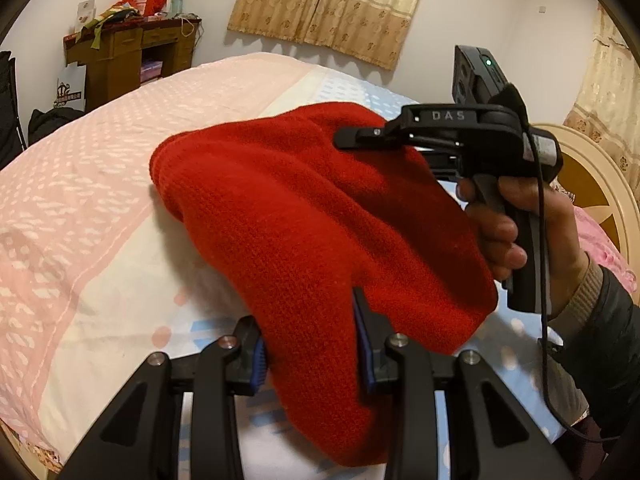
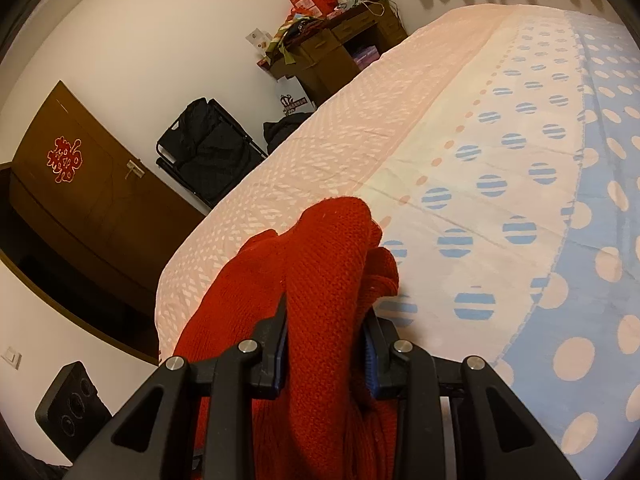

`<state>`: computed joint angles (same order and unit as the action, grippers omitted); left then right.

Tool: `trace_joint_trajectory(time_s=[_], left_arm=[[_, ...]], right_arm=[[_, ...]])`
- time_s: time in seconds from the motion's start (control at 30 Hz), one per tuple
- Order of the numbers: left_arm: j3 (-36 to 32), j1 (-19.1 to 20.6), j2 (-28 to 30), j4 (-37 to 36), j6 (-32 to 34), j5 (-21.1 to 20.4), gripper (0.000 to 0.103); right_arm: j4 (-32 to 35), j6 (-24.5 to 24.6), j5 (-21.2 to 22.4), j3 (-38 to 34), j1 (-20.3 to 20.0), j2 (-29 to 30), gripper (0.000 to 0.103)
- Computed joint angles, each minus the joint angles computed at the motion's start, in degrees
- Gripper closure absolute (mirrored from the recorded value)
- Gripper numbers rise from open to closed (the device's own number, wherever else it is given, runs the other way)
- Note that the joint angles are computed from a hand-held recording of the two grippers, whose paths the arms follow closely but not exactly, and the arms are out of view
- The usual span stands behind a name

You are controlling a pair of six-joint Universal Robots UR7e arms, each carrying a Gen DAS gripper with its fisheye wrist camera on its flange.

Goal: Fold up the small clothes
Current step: 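Lift the folded sweater with both tools and carry it across the bed, then lower the sweater onto the bed and open both tools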

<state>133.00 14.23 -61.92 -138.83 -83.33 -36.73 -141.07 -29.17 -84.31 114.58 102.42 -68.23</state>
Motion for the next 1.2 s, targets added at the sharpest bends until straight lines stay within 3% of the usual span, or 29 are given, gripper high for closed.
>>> trace_joint_trajectory(time_s=[0.33, 0.47, 0.63, 0.73, 0.83, 0.93, 1.0, 1.07, 1.2], left_arm=[[3.25, -1.11, 0.93, -5.54, -0.88, 1.3, 0.064], [3.86, -1.93, 0.77, -5.47, -2.36, 1.42, 0.058], [2.38, -3.75, -1.73, 1.75, -5.34, 1.89, 0.052], [1.79, -5.28, -3.51, 8.45, -9.38, 5.78, 0.047], [-0.14, -4.49, -5.03, 18.34, -15.19, 8.57, 0.033], [-3.66, -1.02, -3.94, 29.76, -20.16, 6.26, 0.033], [-3.63, 0.74, -2.92, 28.52, -18.84, 3.14, 0.033], [-1.15, 0.58, -2.71, 23.53, -17.7, 2.77, 0.032], [-1.41, -0.1, -1.9, 26.57, -20.32, 3.82, 0.025]], right_arm=[[-0.9, 1.06, -3.13, -0.4, -0.1, 2.13, 0.072], [-1.33, 2.33, -3.47, -0.28, -0.63, 2.07, 0.067], [-5.3, 3.13, -4.27, 1.56, -0.84, -0.96, 0.055], [-6.05, 2.58, -2.07, 3.33, -0.89, -4.82, 0.052], [-1.24, -1.52, 3.86, 5.6, -1.17, -9.77, 0.046], [8.6, -5.49, 6.88, 6.44, -2.06, -11.95, 0.045], [6.77, -5.9, 3.23, 8.58, -2.24, -12.67, 0.045], [3.58, -3.49, -0.71, 10.44, -3.93, -12.52, 0.045], [2.49, -1.57, 2.84, 11.35, -7.37, -13.22, 0.045]])
